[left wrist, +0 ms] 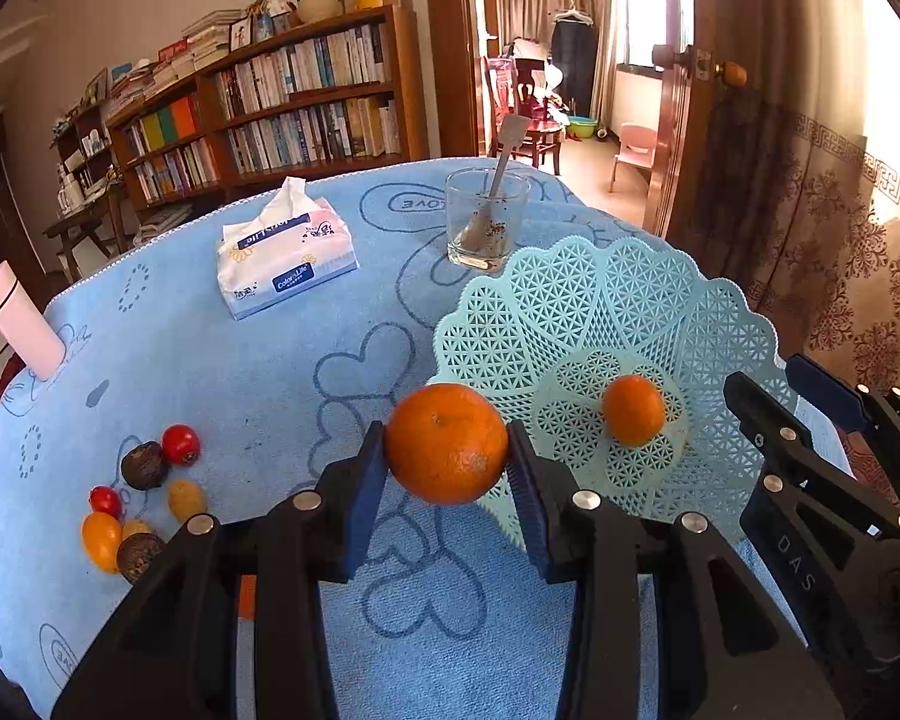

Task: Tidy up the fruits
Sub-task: 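Open the right tool over the basket while the left tool releases its orange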

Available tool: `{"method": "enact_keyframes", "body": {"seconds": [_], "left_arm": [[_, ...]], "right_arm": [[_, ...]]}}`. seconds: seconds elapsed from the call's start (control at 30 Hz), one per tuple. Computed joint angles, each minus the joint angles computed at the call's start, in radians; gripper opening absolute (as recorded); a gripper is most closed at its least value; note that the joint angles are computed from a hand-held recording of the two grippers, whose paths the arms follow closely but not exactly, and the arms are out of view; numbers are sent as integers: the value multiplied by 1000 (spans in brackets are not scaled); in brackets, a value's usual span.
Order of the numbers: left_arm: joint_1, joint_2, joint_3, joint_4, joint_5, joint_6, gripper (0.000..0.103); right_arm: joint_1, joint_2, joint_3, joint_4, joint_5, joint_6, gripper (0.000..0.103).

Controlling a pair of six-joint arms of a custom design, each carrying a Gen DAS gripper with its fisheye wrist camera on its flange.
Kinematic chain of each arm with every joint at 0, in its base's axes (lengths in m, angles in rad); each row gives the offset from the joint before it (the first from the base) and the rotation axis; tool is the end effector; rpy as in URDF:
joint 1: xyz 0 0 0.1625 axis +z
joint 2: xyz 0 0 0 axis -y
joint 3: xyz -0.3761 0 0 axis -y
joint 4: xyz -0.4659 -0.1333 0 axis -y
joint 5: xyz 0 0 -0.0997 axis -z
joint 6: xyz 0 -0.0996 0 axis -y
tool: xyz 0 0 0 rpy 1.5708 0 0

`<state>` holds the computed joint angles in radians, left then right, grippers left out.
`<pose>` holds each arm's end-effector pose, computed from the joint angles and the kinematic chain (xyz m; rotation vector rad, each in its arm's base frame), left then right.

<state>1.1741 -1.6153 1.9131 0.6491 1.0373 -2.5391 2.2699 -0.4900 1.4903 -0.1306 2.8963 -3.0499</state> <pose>0.0159 -0.4380 0.2737 0.9889 2.2647 -0.7205 0.3646 -0.3766 -0.1354 0.0494 -1.9212 1.1792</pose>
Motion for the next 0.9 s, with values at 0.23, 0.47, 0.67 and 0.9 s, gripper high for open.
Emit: {"method": "enact_keyframes", "body": {"seconds": [0.23, 0.47, 0.67, 0.9], "left_arm": [[-7, 57, -18, 4, 16, -17, 40], [-15, 46, -12, -24, 30, -12, 71], [-11, 8, -12, -36, 39, -5, 81], [2, -39, -4, -50, 25, 11, 88]], "right_arm": [[-7, -31, 36, -28, 1, 14, 45], [-8, -30, 41, -32, 19, 29, 59], [-1, -24, 33, -27, 27, 27, 59], [11, -1, 0, 17, 33, 53, 61]]}}
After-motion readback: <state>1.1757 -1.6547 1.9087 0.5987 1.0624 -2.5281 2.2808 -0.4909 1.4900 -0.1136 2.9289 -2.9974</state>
